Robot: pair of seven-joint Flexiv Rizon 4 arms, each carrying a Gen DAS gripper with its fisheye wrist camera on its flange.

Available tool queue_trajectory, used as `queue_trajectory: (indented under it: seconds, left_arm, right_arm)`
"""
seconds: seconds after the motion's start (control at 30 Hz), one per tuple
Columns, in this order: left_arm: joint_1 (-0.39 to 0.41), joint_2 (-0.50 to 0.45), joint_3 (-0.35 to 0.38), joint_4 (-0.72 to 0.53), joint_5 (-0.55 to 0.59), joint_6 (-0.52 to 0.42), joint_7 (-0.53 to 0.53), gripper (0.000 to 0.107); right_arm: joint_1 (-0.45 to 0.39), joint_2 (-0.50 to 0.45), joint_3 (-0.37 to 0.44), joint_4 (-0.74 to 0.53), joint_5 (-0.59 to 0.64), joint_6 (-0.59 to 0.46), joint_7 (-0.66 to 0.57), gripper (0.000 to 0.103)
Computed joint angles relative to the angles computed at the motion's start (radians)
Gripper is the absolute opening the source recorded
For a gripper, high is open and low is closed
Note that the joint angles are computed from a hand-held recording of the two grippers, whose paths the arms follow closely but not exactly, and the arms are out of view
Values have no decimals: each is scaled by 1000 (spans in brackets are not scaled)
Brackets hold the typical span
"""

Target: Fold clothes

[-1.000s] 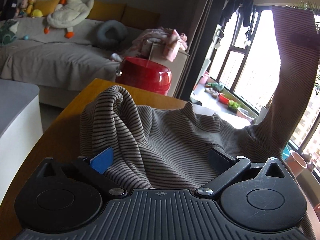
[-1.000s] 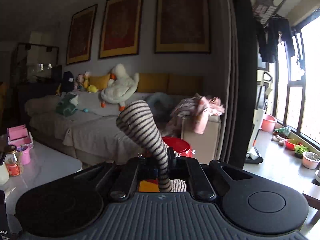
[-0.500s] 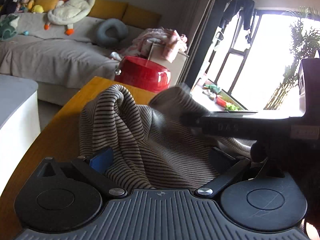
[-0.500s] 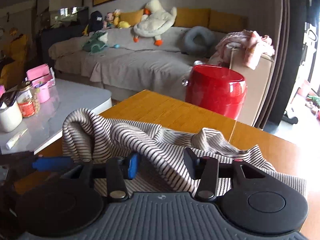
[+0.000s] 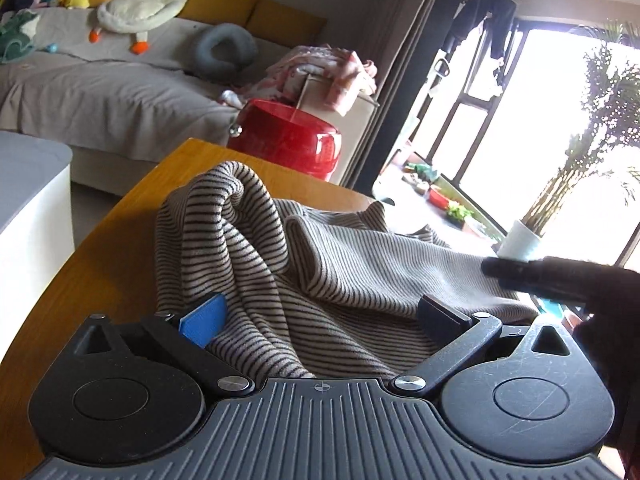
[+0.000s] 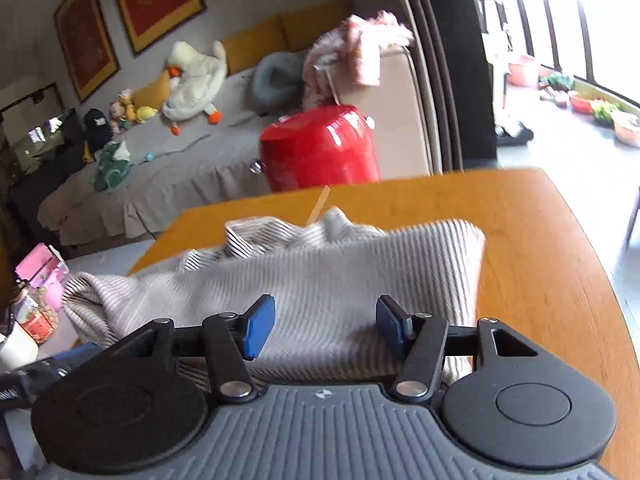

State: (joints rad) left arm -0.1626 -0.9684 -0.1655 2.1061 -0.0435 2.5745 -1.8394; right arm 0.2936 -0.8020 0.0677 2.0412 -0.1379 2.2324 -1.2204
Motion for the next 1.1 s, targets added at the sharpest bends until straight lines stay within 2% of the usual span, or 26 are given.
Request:
queue_trajectory:
  seconds: [0.17, 0.27, 0.4, 0.57, 0.67, 0.73, 0.77, 0.8, 0.83, 0.87, 1.0, 1.1]
  left_arm:
    - [-15, 3, 5, 4, -35, -2, -3, 103]
    - [-61, 16, 21, 19, -130, -5, 5, 103]
    - [-94, 38, 32, 45, -166, -24, 26, 103]
    - [-116, 93, 48, 80, -162, -96, 92, 103]
    - [-74, 101, 28, 61, -46, -47, 90, 103]
    - [-69, 108, 19, 32, -42, -61, 97, 100]
    - [-56, 110, 5, 20, -50, -85, 82, 94]
    - [-43, 115, -6, 7, -53, -131, 74, 75]
    - [-30, 120, -16, -6, -56, -179, 66, 62]
    - [-18, 124, -25, -21, -59, -227, 56, 62]
    - [-62, 124, 16, -80, -130, -371, 96, 66]
    - [-98, 120, 45, -105, -163, -425, 122, 67]
  right_arm:
    - [-41, -3, 7, 25, -75, 24, -48, 50]
    - [-37, -5, 3, 38, -71, 49, -77, 50]
    - [-84, -21, 40, 46, -98, 108, -53, 51]
    - [-31, -17, 11, 70, 3, 161, -54, 55]
    - [-17, -14, 0, 71, 13, 153, -60, 58]
    - [-1, -10, -10, 69, 19, 139, -76, 62]
    - [6, -8, -14, 70, 22, 138, -86, 63]
    - [11, -8, -15, 72, 27, 140, -94, 63]
    - [9, -8, -13, 72, 29, 142, -96, 63]
    - [7, -9, -11, 72, 30, 144, -96, 63]
    - [-6, -15, 1, 69, 27, 158, -86, 64]
    - [-20, -19, 7, 65, 9, 159, -75, 65]
